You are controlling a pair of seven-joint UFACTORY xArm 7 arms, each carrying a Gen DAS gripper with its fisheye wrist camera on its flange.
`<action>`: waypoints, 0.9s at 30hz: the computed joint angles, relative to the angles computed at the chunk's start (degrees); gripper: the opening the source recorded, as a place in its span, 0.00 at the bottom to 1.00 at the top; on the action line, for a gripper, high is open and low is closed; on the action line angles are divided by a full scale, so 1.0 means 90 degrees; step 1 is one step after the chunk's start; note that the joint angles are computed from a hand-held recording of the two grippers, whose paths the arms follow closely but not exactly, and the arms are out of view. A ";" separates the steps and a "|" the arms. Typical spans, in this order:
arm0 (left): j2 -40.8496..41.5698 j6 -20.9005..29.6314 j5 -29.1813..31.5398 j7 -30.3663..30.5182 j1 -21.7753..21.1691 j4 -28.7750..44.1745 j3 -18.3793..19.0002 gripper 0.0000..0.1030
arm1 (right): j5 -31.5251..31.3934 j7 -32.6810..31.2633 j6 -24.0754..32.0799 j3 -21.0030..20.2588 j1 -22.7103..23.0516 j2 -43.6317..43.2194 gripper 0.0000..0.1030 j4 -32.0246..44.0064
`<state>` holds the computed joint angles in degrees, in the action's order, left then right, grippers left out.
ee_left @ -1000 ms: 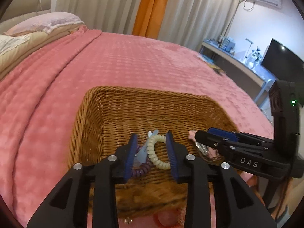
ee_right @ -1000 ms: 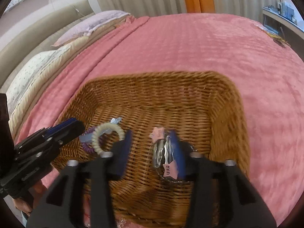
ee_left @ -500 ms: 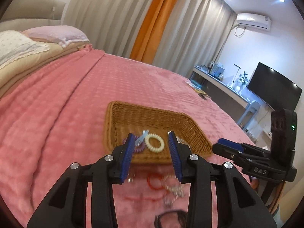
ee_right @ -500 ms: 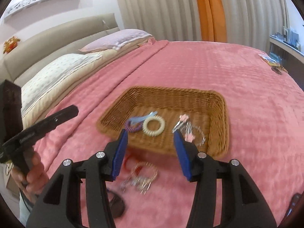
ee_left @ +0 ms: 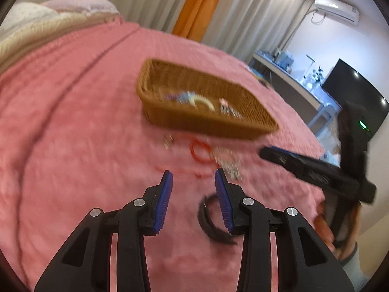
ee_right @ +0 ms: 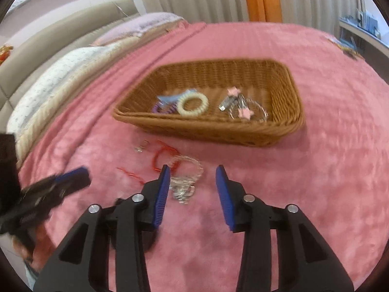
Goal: Organize jewelry
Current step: 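Grasp the black watch with the left gripper while the right grasps a crystal bead bracelet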
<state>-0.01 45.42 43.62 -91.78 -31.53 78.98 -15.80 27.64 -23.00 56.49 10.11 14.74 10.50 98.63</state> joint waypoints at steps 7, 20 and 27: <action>0.0521 -0.0190 -0.0675 0.0492 -0.0131 0.0238 0.0106 0.35 | -0.0379 0.0563 0.0601 0.0070 0.0155 0.0946 0.30 0.1003; 0.1138 0.1112 -0.0814 0.0939 -0.0773 0.1161 0.0457 0.08 | -0.0370 0.0338 -0.0084 0.0032 0.0000 0.0080 0.07 0.0000; 0.0798 0.1213 -0.0559 0.0393 -0.0844 0.0812 0.0366 0.08 | -0.0200 0.0027 0.0097 -0.0211 -0.0188 -0.0763 0.07 -0.0783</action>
